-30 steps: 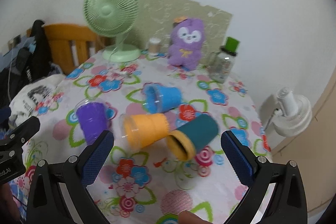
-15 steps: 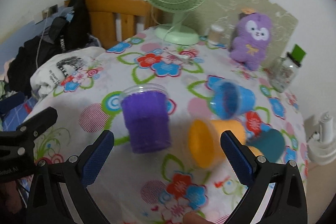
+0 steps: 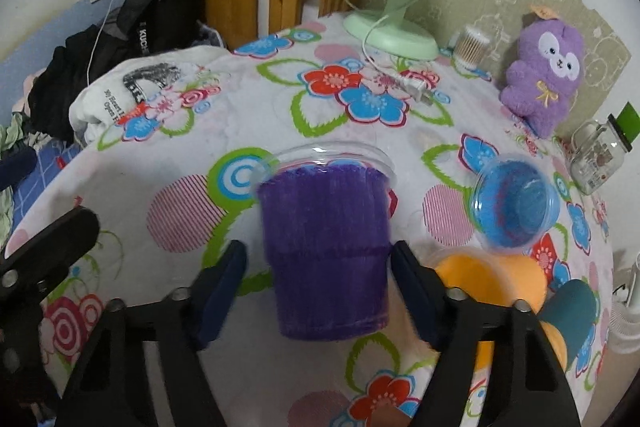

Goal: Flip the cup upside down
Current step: 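Lift the purple cup upright with the right gripper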

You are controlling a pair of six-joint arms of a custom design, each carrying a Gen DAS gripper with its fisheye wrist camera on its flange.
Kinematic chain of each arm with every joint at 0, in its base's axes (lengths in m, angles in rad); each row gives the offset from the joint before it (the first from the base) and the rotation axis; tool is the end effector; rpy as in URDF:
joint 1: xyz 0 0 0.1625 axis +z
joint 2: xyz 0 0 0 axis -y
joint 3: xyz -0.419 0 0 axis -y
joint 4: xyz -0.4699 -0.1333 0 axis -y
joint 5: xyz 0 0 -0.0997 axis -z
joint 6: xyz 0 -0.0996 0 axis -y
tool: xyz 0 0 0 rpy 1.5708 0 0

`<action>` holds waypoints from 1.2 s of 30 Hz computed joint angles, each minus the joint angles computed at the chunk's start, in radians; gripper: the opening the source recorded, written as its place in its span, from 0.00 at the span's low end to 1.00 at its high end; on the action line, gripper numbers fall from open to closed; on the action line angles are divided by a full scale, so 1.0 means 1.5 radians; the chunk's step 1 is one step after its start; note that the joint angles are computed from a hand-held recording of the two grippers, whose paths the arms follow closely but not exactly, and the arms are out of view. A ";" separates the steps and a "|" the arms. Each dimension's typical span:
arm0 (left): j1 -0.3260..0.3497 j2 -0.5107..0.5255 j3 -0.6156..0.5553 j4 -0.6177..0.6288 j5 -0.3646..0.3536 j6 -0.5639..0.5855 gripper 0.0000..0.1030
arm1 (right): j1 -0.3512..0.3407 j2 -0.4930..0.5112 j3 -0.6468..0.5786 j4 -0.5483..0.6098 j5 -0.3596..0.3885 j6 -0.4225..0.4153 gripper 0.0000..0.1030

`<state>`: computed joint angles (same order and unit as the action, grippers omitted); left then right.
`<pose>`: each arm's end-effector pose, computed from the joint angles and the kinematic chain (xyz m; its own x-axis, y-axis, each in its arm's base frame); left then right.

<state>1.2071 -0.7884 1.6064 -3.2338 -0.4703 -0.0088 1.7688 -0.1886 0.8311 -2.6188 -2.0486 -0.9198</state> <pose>-0.0474 -0.7487 0.1614 -0.6628 -0.4674 -0.5851 0.2303 0.6162 -0.7532 0.2656 -0.8792 -0.0825 -0.4054 -0.7148 0.5699 -0.8305 0.5485 0.0971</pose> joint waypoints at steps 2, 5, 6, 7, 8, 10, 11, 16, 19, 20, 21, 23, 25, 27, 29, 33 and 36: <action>0.000 0.001 -0.002 0.005 0.000 -0.001 1.00 | -0.001 -0.003 0.001 0.007 0.006 0.001 0.62; -0.002 -0.001 0.001 0.006 -0.004 -0.002 1.00 | -0.001 -0.014 0.014 0.003 0.013 0.005 0.62; -0.003 -0.002 0.003 0.007 -0.005 -0.004 1.00 | -0.001 -0.020 0.024 -0.007 0.013 0.003 0.62; -0.004 -0.004 0.006 0.006 -0.007 -0.006 1.00 | 0.000 -0.026 0.034 -0.018 0.013 0.001 0.62; -0.006 -0.005 0.009 0.004 -0.007 -0.005 1.00 | 0.000 -0.032 0.044 -0.026 0.014 -0.001 0.62; -0.011 -0.007 0.017 -0.002 -0.005 -0.003 1.00 | 0.001 -0.046 0.066 -0.043 0.013 -0.003 0.62; -0.014 -0.010 0.022 -0.003 -0.006 -0.004 1.00 | 0.001 -0.052 0.077 -0.053 0.013 -0.004 0.62; -0.030 -0.019 0.049 -0.013 -0.004 -0.007 1.00 | -0.001 -0.095 0.142 -0.099 0.016 0.005 0.62; -0.042 -0.024 0.067 -0.018 -0.001 -0.007 1.00 | -0.004 -0.121 0.184 -0.124 0.018 0.009 0.62; -0.045 -0.024 0.073 -0.019 0.000 -0.007 1.00 | -0.005 -0.132 0.200 -0.132 0.019 0.011 0.62; -0.050 -0.026 0.081 -0.021 0.000 -0.009 1.00 | -0.006 -0.141 0.214 -0.140 0.021 0.012 0.62; -0.058 -0.028 0.092 -0.020 0.001 -0.012 1.00 | -0.008 -0.158 0.241 -0.156 0.021 0.013 0.62; -0.064 -0.029 0.101 -0.021 0.001 -0.014 1.00 | -0.011 -0.174 0.267 -0.172 0.022 0.015 0.62; -0.070 -0.030 0.111 -0.020 0.000 -0.017 1.00 | -0.013 -0.188 0.290 -0.188 0.021 0.015 0.62; -0.076 -0.032 0.121 -0.022 -0.001 -0.020 1.00 | -0.015 -0.202 0.311 -0.203 0.022 0.015 0.62; -0.087 -0.033 0.136 -0.027 -0.004 -0.021 1.00 | -0.021 -0.230 0.351 -0.232 0.023 0.019 0.62; -0.094 -0.032 0.142 -0.026 -0.007 -0.022 1.00 | -0.027 -0.250 0.381 -0.254 0.023 0.022 0.62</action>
<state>1.0667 -0.8358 1.8197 -3.2721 -0.4810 -0.0420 1.7285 -0.5635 1.4020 -3.0000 -2.0139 -0.8868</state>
